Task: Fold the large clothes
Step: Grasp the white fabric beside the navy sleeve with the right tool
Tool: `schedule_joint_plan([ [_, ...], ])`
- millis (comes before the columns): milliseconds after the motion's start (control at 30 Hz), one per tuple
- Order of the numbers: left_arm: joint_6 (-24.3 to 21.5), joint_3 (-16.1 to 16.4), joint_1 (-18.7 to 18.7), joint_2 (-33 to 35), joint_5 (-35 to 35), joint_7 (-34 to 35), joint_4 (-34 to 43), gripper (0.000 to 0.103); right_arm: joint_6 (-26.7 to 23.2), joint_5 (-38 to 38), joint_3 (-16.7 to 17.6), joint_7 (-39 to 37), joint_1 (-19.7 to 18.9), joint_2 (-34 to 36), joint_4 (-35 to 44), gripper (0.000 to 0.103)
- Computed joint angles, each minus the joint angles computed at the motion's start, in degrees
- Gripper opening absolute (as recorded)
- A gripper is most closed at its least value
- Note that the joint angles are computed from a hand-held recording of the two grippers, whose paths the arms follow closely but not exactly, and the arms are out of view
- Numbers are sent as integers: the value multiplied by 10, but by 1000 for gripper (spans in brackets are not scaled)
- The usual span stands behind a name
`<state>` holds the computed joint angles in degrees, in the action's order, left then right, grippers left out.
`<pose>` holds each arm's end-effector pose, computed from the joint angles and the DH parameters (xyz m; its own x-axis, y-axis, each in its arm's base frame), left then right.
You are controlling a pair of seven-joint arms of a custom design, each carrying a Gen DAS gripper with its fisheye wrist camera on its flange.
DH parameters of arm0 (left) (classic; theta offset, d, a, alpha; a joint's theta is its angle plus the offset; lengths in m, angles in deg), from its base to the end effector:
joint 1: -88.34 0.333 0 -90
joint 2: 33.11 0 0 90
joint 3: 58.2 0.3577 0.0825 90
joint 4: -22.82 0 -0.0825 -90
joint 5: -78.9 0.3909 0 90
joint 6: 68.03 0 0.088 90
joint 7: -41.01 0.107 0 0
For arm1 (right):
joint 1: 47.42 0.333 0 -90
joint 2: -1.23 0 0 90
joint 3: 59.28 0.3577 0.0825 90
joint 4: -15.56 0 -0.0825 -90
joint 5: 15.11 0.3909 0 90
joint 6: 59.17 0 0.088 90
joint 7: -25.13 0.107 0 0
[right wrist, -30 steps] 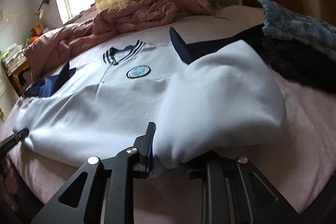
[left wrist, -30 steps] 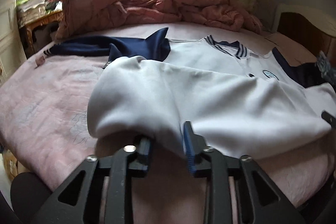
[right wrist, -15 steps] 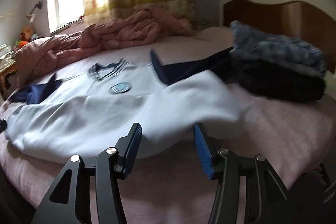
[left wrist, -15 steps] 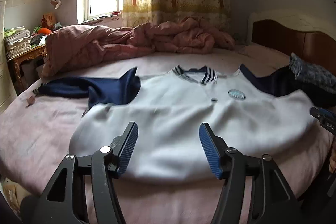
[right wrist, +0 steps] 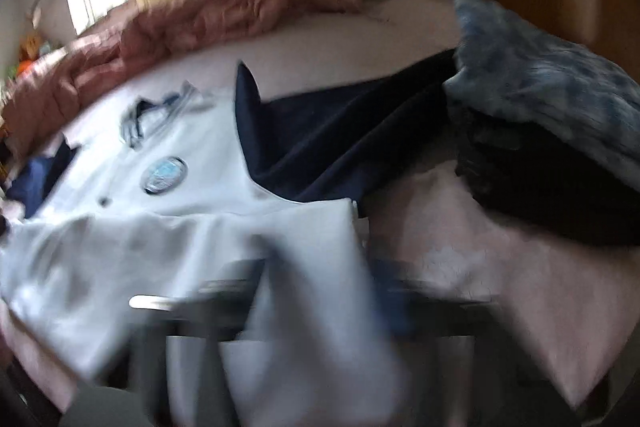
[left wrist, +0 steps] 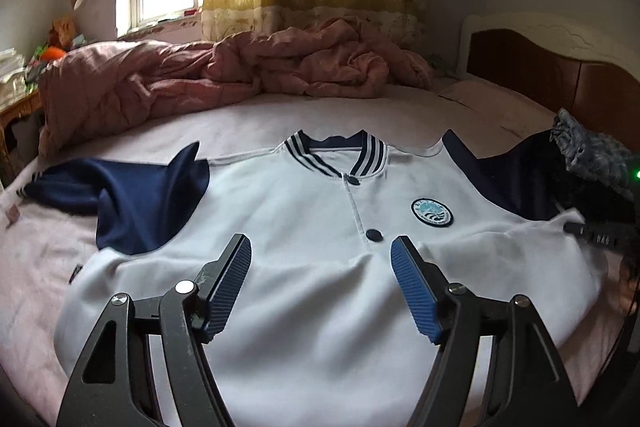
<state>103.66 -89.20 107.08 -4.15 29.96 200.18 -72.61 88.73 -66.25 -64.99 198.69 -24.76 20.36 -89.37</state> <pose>0.7364 -0.0287 0.4533 -0.4358 -0.8999 0.0169 -0.4946 0.2237 -0.8399 0.6493 0.2194 0.4261 -0.4374 -0.8980 -0.0468 -0.6485 0.3511 -0.6754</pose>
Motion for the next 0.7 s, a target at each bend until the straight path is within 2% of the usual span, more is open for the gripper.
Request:
schedule_joint_plan([
  [33,11,-6,2,2,-4,8,0,71,16,-19,-12,8,5,5,3,5],
  [67,28,-15,4,6,-9,15,1,71,37,-77,-43,56,30,-2,-1,5],
  [100,46,-23,6,11,-11,18,1,71,56,-176,-71,139,54,-13,-7,5],
  [167,74,-28,2,23,1,3,5,71,57,-352,-92,295,81,-35,-17,5],
  [200,71,-10,-13,28,16,-19,12,71,45,-386,-84,330,78,-40,-17,5],
  [233,62,17,-33,31,35,-48,18,71,34,-381,-61,326,55,-34,-10,5],
  [267,53,57,-65,36,60,-88,28,71,32,-335,-35,281,24,-20,1,5],
  [300,49,78,-81,44,77,-113,37,71,33,-249,-28,204,11,0,14,5],
  [367,53,115,-109,61,107,-154,52,71,47,-136,-4,109,-25,32,29,5],
  [433,49,141,-125,74,132,-186,61,71,55,-95,-6,83,-30,48,28,5],
  [467,31,148,-126,80,141,-201,69,71,62,-93,-14,85,-25,48,24,5],
  [500,15,146,-122,84,149,-210,73,71,70,-98,-22,91,-19,46,21,6],
  [567,0,137,-112,88,163,-221,78,71,60,-113,-36,98,-4,41,20,15],
  [600,0,124,-101,89,166,-219,77,71,47,-124,-41,106,4,37,18,18],
  [667,2,91,-75,92,171,-206,71,71,20,-149,-45,134,15,27,11,34],
  [700,4,79,-65,93,175,-204,69,71,4,-162,-46,155,19,19,5,37],
])
